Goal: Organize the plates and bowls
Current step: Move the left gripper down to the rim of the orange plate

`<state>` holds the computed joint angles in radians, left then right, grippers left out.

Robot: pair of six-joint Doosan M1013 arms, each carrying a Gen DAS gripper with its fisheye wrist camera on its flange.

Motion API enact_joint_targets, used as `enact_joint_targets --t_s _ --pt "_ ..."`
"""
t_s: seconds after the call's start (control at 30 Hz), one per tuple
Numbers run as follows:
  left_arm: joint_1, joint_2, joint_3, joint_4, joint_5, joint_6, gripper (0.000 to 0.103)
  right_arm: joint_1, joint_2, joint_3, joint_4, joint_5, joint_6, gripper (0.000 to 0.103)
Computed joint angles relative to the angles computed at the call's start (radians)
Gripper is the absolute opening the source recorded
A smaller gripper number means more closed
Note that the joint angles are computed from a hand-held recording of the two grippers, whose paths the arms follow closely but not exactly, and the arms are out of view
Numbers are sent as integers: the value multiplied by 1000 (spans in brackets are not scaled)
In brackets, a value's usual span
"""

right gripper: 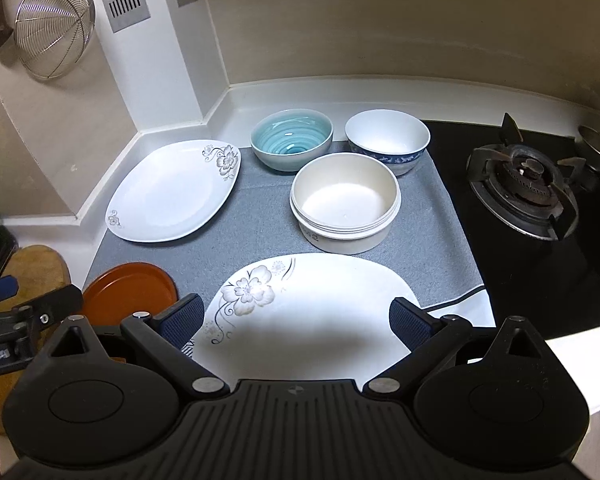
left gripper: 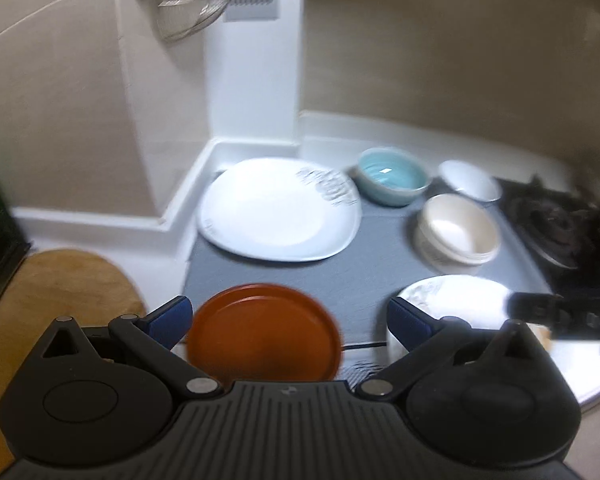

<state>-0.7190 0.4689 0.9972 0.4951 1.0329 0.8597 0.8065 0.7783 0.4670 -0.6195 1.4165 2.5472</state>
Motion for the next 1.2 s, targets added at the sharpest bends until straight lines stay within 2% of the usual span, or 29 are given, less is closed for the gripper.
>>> enact_joint_targets --t_s 0.1,0.33,0.7,1.03,1.2 --pt "8 7 -18 -34 26 -13 103 2 8 -24 4 35 -28 99" --pt "11 32 -61 -58 77 10 103 10 -20 22 -15 63 5 99" --pt "8 41 -79 -79 92 33 103 19 -5 -7 -21 115 28 98" --pt "10 46 -85 -92 100 47 103 15 22 -53 -3 154 13 93" --pt "12 49 -86 -99 105 62 103 12 15 -38 6 141 24 93"
